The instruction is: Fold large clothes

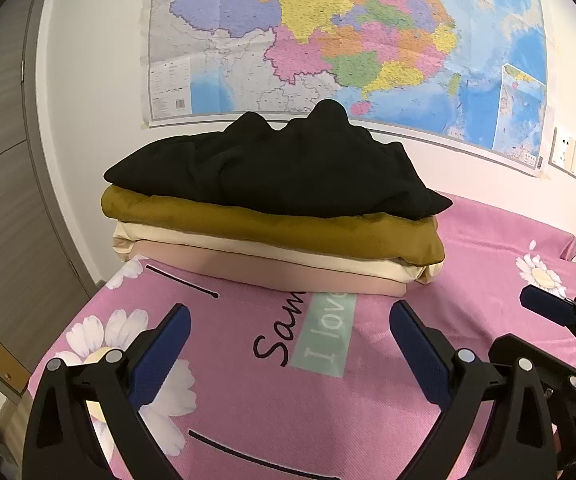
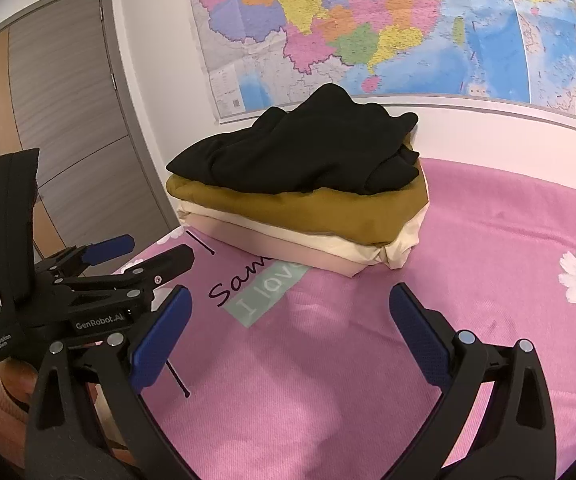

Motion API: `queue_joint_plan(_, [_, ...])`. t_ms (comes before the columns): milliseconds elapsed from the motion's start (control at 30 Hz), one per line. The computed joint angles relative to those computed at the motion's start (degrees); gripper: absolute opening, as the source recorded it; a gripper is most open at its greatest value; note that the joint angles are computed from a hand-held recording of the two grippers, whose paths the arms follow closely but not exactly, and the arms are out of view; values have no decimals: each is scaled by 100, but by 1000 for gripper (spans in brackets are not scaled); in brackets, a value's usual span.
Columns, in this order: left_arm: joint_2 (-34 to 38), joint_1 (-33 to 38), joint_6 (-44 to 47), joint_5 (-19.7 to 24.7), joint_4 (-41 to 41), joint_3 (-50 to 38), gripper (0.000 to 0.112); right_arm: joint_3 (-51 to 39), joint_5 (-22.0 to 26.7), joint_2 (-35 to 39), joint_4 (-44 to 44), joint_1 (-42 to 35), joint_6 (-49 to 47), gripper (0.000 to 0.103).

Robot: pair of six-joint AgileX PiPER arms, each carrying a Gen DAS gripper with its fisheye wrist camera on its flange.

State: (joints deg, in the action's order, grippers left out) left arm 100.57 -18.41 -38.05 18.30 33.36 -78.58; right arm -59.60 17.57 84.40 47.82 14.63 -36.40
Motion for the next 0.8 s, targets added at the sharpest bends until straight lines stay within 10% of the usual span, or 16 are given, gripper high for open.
queue_joint_plan(800, [60,-53,4,64,-11,-29,96,23,83,16,257,-85,-266,97])
